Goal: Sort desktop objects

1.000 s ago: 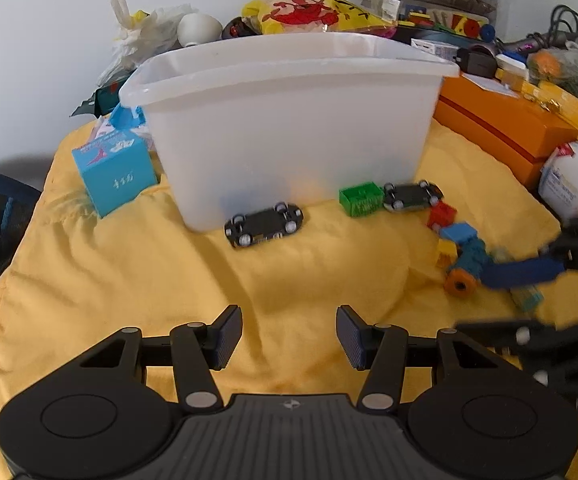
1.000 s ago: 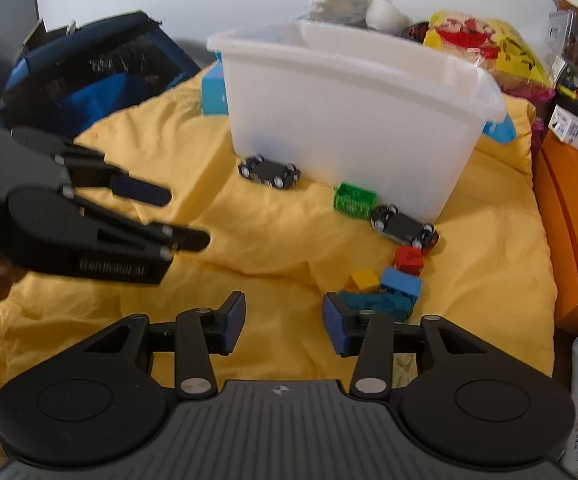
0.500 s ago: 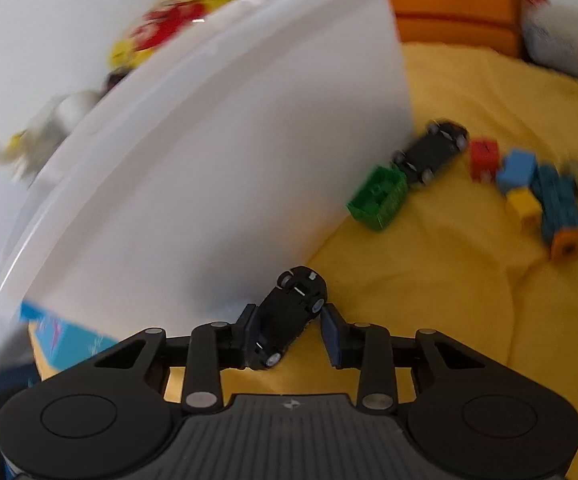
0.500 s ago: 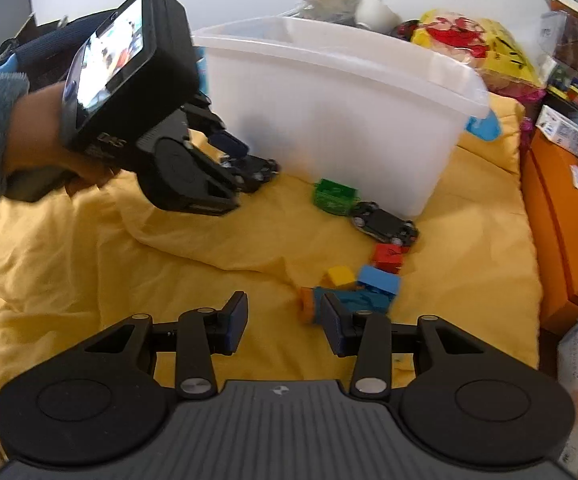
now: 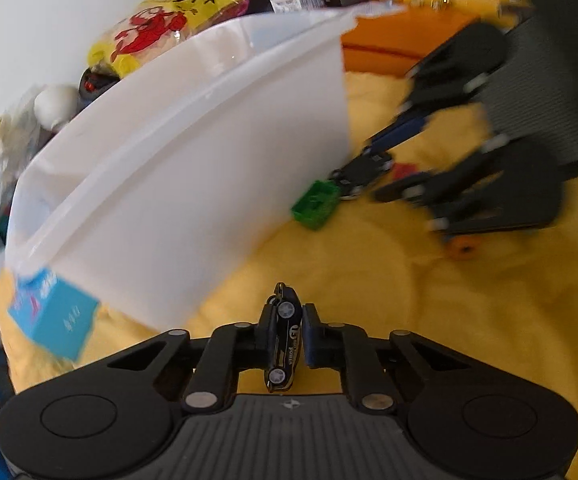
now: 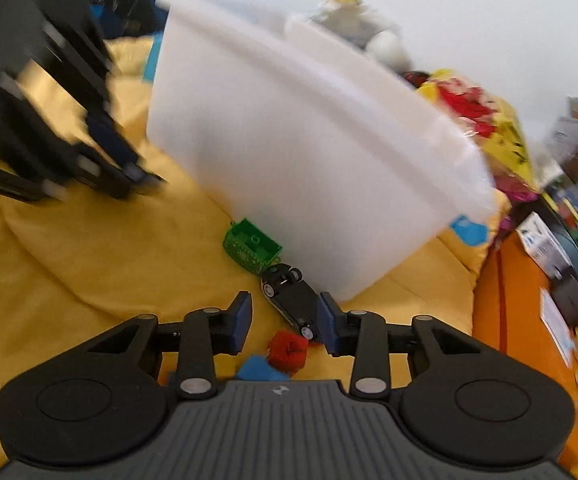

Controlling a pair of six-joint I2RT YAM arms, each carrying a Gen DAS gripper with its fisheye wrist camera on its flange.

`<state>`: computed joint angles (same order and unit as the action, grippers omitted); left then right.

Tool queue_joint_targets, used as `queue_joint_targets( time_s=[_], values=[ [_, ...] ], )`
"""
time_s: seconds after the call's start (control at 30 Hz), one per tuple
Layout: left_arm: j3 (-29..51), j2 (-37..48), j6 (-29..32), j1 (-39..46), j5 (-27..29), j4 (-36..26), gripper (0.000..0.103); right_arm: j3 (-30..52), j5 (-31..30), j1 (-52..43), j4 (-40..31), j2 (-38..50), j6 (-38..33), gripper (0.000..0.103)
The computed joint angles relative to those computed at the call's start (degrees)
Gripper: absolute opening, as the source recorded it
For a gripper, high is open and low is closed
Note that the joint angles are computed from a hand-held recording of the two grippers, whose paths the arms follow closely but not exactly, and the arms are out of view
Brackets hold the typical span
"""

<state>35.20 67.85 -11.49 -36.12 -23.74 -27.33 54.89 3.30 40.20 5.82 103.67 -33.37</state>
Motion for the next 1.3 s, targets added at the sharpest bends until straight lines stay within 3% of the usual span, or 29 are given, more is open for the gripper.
queue_joint_targets(
  time_s=[0.13, 0.2, 0.3, 0.4, 0.53, 0.63, 0.73, 0.8, 0.9, 0.93, 0.97, 1.03, 1.13, 1.3],
  values=[
    [0.0, -9.1, -14.5, -5.8, 3.1, -7.9, 0.015, 3.7, 3.7, 0.9, 0.3, 5.2, -0.8, 0.036],
    [-0.2, -12.4, -20.2, -7.1, 5.8, -9.8, 0.015, 5.0, 3.6, 0.7, -0.2, 6.7, -2.9, 0.029],
    [-1.2, -16.8, -28.5, -10.4, 5.8, -13.0, 0.015, 4.6, 1.7, 0.4, -1.9, 4.9, -5.7, 0.008],
    [-2.9, -20.3, -31.7, -10.2, 7.4, -13.0, 0.015, 3.5, -4.3, -1.2, -7.6, -1.5, -1.8, 0.001],
    [-11.0, -26.8, -36.3, -3.1, 18.9, -4.4, 0.015, 1.0, -14.1, -4.0, -14.8, -12.0, 3.8, 0.000],
    [-15.3, -21.9, -37.6, -1.6, 21.1, 3.1, 0.016, -0.2, -19.9, -6.3, -19.8, -16.1, 9.0, 0.000],
    [-18.2, -21.2, -40.2, -1.1, 18.3, 6.6, 0.030, 1.3, -25.4, -7.9, -23.9, -14.2, 13.2, 0.000],
    [-17.6, -21.7, -42.2, -3.0, 13.6, 4.9, 0.029, -1.3, -23.1, -7.2, -22.0, -15.3, 11.6, 0.001],
    [-14.2, -20.4, -42.1, -9.1, 5.4, -0.7, 0.038, -8.2, -12.7, -3.0, -10.2, -17.5, 0.3, 0.018],
    [-13.6, -21.2, -41.8, -9.9, 4.3, -2.1, 0.040, -8.6, -10.1, -1.7, -7.7, -16.8, -3.9, 0.033],
    [-13.0, -21.8, -43.1, -12.2, 2.6, -3.7, 0.041, -9.4, -7.4, -0.4, -5.1, -15.4, -9.3, 0.035],
    [-11.6, -22.8, -47.1, -16.6, -0.9, -7.6, 0.042, -7.6, -5.6, 0.5, -4.8, -10.9, -17.5, 0.034],
    [-9.7, -23.2, -54.3, -23.0, -6.1, -12.9, 0.042, -4.6, -5.4, 1.1, -4.5, -6.1, -20.7, 0.034],
    [-9.0, -21.3, -61.1, -28.8, -9.5, -13.7, 0.042, -0.3, -3.8, 3.1, -3.8, 0.2, -26.8, 0.031]
  ],
)
